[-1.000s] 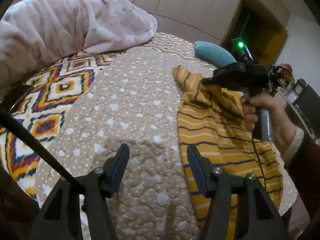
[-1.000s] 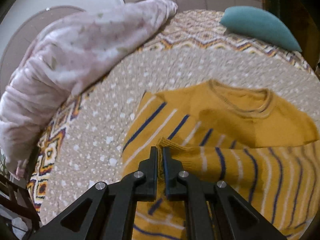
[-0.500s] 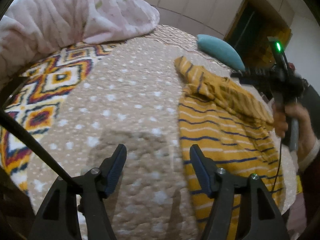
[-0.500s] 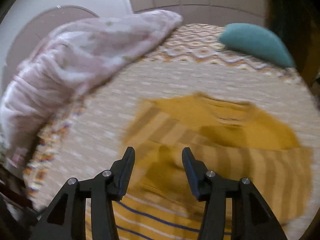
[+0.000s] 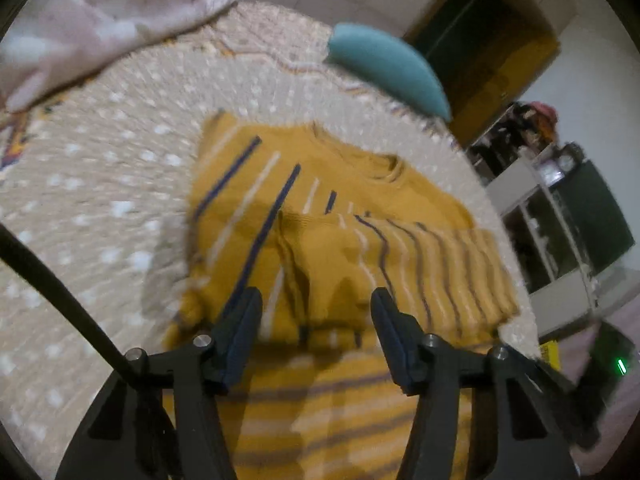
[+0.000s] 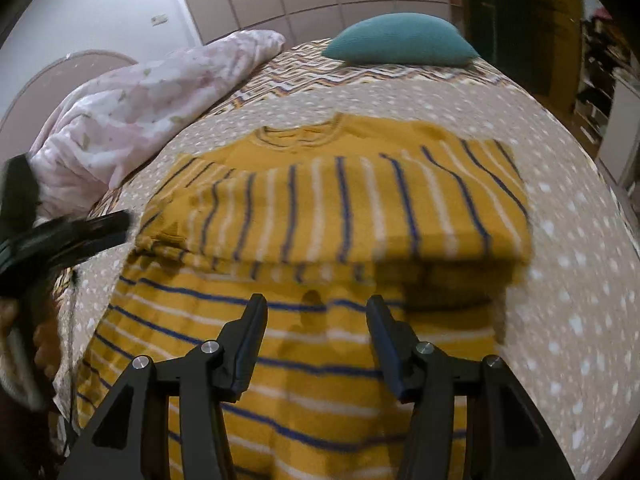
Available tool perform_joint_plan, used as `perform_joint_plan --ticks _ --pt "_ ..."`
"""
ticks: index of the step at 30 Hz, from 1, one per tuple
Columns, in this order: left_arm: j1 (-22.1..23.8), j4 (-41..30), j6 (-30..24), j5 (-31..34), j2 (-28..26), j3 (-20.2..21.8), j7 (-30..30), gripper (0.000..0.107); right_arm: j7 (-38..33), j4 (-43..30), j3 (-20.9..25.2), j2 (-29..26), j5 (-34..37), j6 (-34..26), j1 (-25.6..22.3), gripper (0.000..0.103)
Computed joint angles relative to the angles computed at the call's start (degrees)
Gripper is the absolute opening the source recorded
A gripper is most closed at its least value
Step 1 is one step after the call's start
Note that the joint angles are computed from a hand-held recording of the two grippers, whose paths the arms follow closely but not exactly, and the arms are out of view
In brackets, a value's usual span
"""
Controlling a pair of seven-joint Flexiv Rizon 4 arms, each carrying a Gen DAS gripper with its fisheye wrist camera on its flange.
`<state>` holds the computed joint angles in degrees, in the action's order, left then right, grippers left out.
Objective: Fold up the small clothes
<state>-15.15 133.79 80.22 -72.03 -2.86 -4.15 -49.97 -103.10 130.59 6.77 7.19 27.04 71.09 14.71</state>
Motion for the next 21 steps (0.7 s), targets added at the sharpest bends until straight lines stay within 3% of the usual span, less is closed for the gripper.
perform_joint_plan --ticks 1,2,4,6,9,14,16,18,19,21 --pt "0.6 -1.6 -0.5 3.3 -2.2 0.0 -2.6 0.049 -1.2 0.0 -0.7 0.5 1.2 -0.7 -0.2 0.056" --pt "1.0 -2.1 -1.0 5.5 -3.1 0.0 -4.0 0.026 -2.4 0.1 -1.4 0.9 2.4 -1.1 -0.4 0.056" --pt "1.2 -2.8 -0.5 11.1 -3.9 0.5 -7.2 0.003 -3.3 0.4 -2.0 1.3 3.1 -1.0 -0.9 0.056" --pt "1.6 -2.1 2.1 5.4 -2.1 -2.0 -2.4 0.003 -3.1 1.0 -2.0 1.6 2.5 -0.1 -1.6 0.056" --pt "0.9 -1.4 3.5 3.5 0.2 -0.8 -1.4 0.003 -3.9 1.8 -2.7 2.3 2.9 1.1 -2.0 0.056" --pt "6.3 -2.5 1.0 28.1 -2.7 4.2 -20.2 0.004 -5.8 1.7 -3.9 2.3 5.5 0.9 -1.8 0.056" --pt "8.2 -2.8 -2.0 27.7 -3.5 3.0 -19.8 0.004 -4.7 1.8 -3.4 1.6 4.7 1.3 -2.1 0.056" --pt "8.7 -1.6 -1.2 24.0 -2.6 1.3 -17.3 0.005 -4.2 1.4 -3.4 1.6 5.0 0.9 -2.2 0.056" --pt "8.4 -0.8 -0.2 22.5 -1.7 0.9 -16.2 0.010 -4.2 1.1 -3.2 1.7 5.0 1.2 -2.2 0.056" --pt "7.7 0.2 0.4 20.5 0.2 0.9 -14.5 0.028 -3.7 0.5 -3.0 1.6 4.3 2.7 -2.3 0.056"
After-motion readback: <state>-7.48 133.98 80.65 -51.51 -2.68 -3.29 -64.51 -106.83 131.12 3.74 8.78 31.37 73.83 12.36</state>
